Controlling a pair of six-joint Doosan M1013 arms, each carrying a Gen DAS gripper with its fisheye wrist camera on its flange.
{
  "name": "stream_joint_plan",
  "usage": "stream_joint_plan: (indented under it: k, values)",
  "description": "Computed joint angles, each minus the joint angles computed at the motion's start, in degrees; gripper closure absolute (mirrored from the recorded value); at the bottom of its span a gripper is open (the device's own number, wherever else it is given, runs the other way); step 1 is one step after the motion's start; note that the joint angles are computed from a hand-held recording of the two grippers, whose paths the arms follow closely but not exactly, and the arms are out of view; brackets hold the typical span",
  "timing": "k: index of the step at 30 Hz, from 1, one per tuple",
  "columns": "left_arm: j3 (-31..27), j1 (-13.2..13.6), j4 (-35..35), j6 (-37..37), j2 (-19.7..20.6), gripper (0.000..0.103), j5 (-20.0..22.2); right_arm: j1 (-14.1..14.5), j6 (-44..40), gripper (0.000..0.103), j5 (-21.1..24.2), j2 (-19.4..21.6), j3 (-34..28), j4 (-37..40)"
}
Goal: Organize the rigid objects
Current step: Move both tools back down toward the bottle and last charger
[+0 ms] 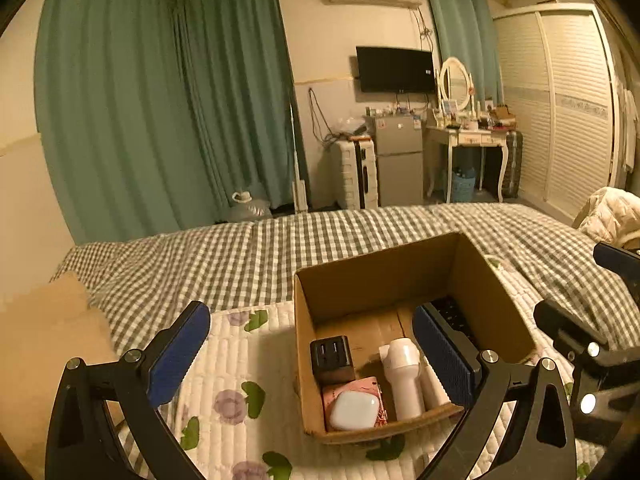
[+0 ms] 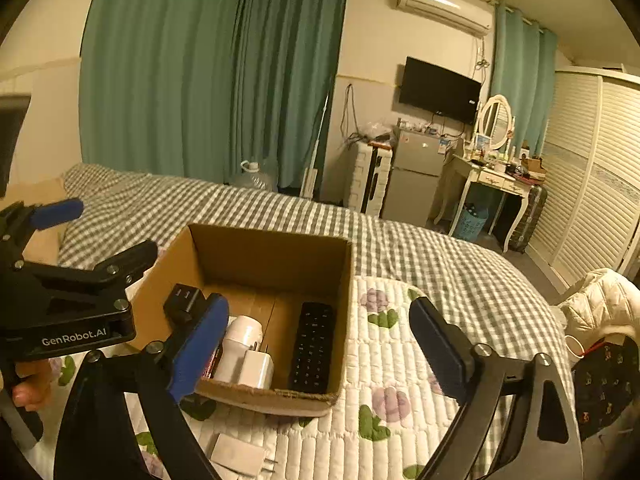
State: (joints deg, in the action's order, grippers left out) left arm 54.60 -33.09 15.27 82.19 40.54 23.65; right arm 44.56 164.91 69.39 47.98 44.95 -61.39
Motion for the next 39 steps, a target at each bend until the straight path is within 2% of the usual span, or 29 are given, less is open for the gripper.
stream_joint_plan:
  k: [3,7,14,17,21,24,26,39]
  values:
    - [2.4,0.3,-4.5,4.0,-1.8,0.000,-1.5,0.7,2.2,0.008,0.4,-1.4,2.0,-1.5]
    - [4.8,0.0,-0.6,0.2,-3.6,0.000,-2.9,1.7,4.7,0.000,0.6,-2.9,4.1,-2.8]
    - [10.7,-0.1,-3.3,3.3,-7.6,0.000,-6.5,3.5,7.3,0.000,2.5,-4.7,7.1,-5.3]
    - [12.2,-0.3,-3.7,3.3,-8.5,0.000,-6.1,4.2,8.7,0.000,3.8,-5.2,8.1,-6.3]
    - [12.9,0.0,-8.7,6.2,-8.8,0.000,-4.7,4.8,10.0,0.000,4.8,-5.9,9.6,-6.6]
    - [13.5,-0.3,-4.2,1.2,-8.5,0.000,-4.0,4.9,11.2,0.000,4.4,-6.5,11.0,-6.4]
    - [13.7,-0.4,-4.1,0.7,-8.2,0.000,-3.3,5.0,11.7,0.000,4.3,-7.0,12.1,-6.3]
    - [14.6,-1.9,-12.1,8.9,-4.4,0.000,4.2,3.2,14.5,0.000,-2.0,-8.1,17.9,-0.1]
